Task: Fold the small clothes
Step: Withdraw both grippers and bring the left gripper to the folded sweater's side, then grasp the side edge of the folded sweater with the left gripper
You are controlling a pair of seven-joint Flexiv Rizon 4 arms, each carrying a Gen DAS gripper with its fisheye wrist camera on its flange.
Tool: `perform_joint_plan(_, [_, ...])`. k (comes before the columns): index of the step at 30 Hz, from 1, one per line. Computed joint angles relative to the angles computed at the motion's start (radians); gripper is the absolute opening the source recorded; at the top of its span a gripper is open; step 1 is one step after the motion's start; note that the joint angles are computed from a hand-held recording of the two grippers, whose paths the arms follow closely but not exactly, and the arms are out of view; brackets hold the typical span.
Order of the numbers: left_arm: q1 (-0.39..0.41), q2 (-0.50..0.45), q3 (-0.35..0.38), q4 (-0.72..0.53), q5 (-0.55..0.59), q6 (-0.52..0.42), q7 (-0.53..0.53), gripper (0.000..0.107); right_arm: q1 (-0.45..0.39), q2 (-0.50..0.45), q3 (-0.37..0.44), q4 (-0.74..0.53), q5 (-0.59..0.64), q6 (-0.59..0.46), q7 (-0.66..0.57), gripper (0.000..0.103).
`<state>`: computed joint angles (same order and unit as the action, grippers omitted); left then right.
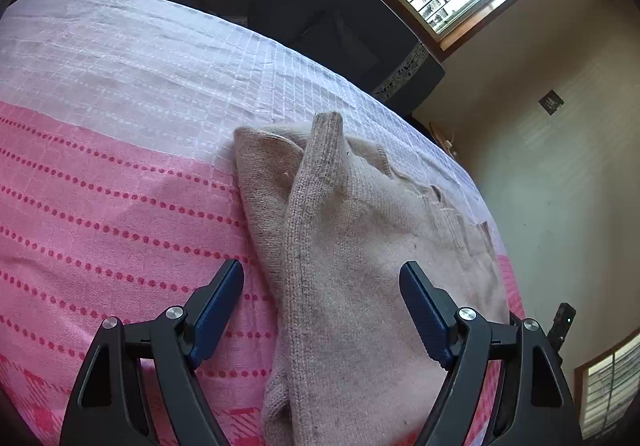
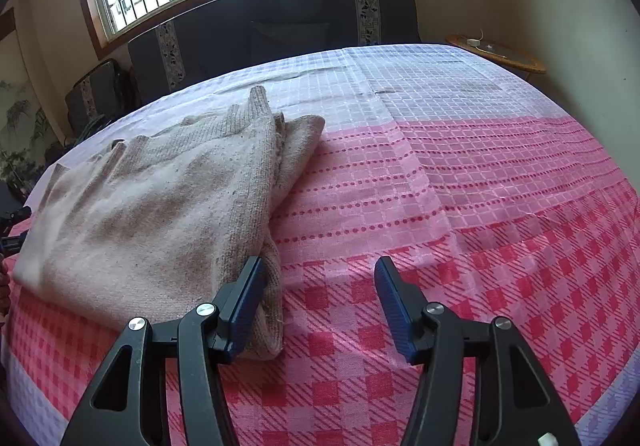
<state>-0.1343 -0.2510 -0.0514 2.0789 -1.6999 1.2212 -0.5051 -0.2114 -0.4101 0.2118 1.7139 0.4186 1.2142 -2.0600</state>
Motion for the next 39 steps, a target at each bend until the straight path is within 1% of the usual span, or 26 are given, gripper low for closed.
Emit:
perform_joint_plan(2, [0.048, -0.01, 0.006, -0.008, 0.04, -0.135, -0.028, 0.08, 0.004, 0.0, -0.005, 0.002, -0.006, 0.001, 0.006, 0.057])
perform_joint_plan(5, [0.103, -0.034, 0.007, -0.038, 0.161, -0.265, -0.064, 0.08, 0.01, -0.001, -0.01, 0.005, -0.016, 0.004, 0.016, 0.059])
perform_joint_plan(6, [0.121, -0.041, 0.003, -0.049, 0.186, -0.31, -0.069, 0.08, 0.01, -0.001, -0.011, 0.005, -0.019, 0.005, 0.018, 0.06])
perform_joint_plan(8, [0.153, -0.061, -0.007, -0.076, 0.196, -0.378, -0.081, 0.08, 0.01, -0.003, -0.011, 0.004, -0.023, 0.005, 0.022, 0.061])
perform_joint_plan(11, [0.202, -0.08, -0.016, -0.101, 0.173, -0.496, -0.094, 0.08, 0.014, -0.007, -0.014, 0.002, -0.033, 0.004, 0.03, 0.062])
perform_joint_plan(13, [0.214, -0.09, -0.02, -0.113, 0.156, -0.525, -0.105, 0.08, 0.017, -0.008, -0.018, 0.004, -0.044, 0.005, 0.039, 0.064])
perform_joint_plan(14, [0.214, -0.092, -0.019, -0.117, 0.162, -0.523, -0.111, 0.08, 0.019, -0.008, -0.019, 0.006, -0.05, 0.005, 0.043, 0.064])
perform_joint_plan(16, [0.2, -0.089, -0.015, -0.119, 0.195, -0.484, -0.12, 0.08, 0.022, -0.011, -0.022, 0.007, -0.061, 0.007, 0.051, 0.065])
perform_joint_plan(18, [0.187, -0.077, -0.013, -0.106, 0.224, -0.446, -0.105, 0.08, 0.023, -0.014, -0.022, 0.006, -0.068, 0.011, 0.058, 0.066])
perform_joint_plan(19, [0.186, -0.072, -0.011, -0.1, 0.239, -0.442, -0.099, 0.08, 0.022, -0.015, -0.021, 0.005, -0.069, 0.012, 0.059, 0.066])
perform_joint_plan(22, [0.187, -0.064, -0.011, -0.087, 0.232, -0.426, -0.094, 0.08, 0.023, -0.017, -0.022, 0.005, -0.08, 0.009, 0.068, 0.067])
perform_joint_plan(24, [0.178, -0.067, -0.013, -0.092, 0.243, -0.397, -0.108, 0.08, 0.028, -0.017, -0.027, 0.01, -0.094, 0.011, 0.078, 0.068])
perform_joint_plan(26, [0.162, -0.073, -0.019, -0.1, 0.246, -0.346, -0.121, 0.08, 0.028, -0.017, -0.026, 0.012, -0.099, 0.014, 0.082, 0.068])
perform_joint_plan(28, [0.147, -0.078, -0.024, -0.107, 0.267, -0.301, -0.165, 0.08, 0.024, -0.018, -0.022, 0.01, -0.099, 0.014, 0.084, 0.069])
perform_joint_plan(29, [0.142, -0.08, -0.028, -0.109, 0.263, -0.279, -0.189, 0.078, 0.023, -0.019, -0.019, 0.009, -0.098, 0.014, 0.083, 0.069])
perform_joint_plan(30, [0.131, -0.081, -0.031, -0.108, 0.252, -0.238, -0.224, 0.074, 0.02, -0.019, -0.017, 0.008, -0.097, 0.014, 0.082, 0.069])
perform_joint_plan(31, [0.114, -0.085, -0.026, -0.107, 0.283, -0.174, -0.294, 0.048, 0.019, -0.019, -0.016, 0.008, -0.097, 0.013, 0.082, 0.069])
perform_joint_plan(32, [0.087, -0.091, -0.017, -0.098, 0.329, -0.085, -0.372, 0.023, 0.019, -0.019, -0.016, 0.008, -0.097, 0.013, 0.082, 0.07])
perform_joint_plan(33, [0.088, -0.087, -0.033, -0.09, 0.31, -0.049, -0.406, 0.023, 0.015, -0.019, -0.011, 0.006, -0.092, 0.01, 0.077, 0.07])
perform_joint_plan(34, [0.081, -0.083, -0.045, -0.084, 0.281, -0.015, -0.418, 0.023, 0.011, -0.017, -0.007, 0.006, -0.088, 0.009, 0.073, 0.07])
perform_joint_plan(36, [0.064, -0.077, -0.052, -0.077, 0.285, 0.041, -0.449, 0.023, 0.003, -0.016, 0.001, 0.002, -0.073, 0.003, 0.06, 0.07])
perform_joint_plan(39, [0.05, -0.053, -0.07, -0.074, 0.185, 0.077, -0.425, 0.022, -0.008, -0.014, 0.01, -0.006, -0.049, -0.017, 0.041, 0.071])
